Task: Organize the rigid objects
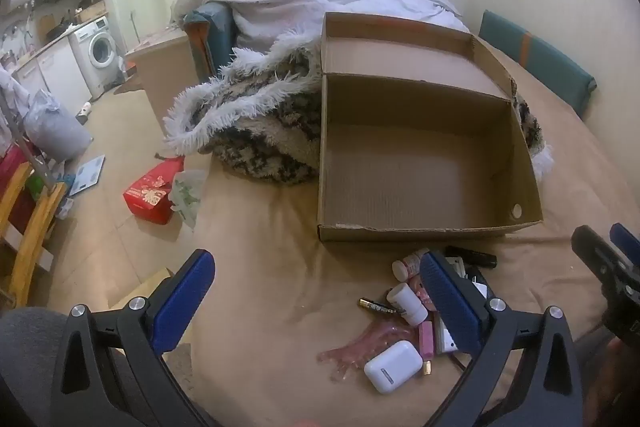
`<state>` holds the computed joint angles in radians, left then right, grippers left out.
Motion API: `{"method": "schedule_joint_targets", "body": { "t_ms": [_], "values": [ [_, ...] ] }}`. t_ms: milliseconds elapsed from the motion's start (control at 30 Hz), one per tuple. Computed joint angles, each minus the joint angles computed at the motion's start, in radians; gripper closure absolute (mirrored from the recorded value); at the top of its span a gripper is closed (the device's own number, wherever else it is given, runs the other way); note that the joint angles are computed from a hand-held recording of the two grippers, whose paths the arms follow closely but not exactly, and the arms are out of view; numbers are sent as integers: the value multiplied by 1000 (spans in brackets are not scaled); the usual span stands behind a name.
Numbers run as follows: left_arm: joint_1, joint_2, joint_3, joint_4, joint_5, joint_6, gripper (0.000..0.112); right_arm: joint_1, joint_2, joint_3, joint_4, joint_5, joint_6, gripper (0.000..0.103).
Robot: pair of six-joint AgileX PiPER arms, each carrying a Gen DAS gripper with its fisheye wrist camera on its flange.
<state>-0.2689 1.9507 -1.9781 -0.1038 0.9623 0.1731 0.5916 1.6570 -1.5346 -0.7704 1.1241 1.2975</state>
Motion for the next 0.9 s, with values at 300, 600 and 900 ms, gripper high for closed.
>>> {"method": "schedule_joint_targets", "body": {
  "t_ms": [300,600,900],
  "values": [
    [0,3,-6,-8,18,-3,10,3,0,1,-14,5,7,0],
    [8,10,-19,-19,30,6,10,4,3,0,-18,9,5,0],
    [3,-3,-4,-4,14,-3,10,6,6,-3,-21,13,2,0]
  ]
}}
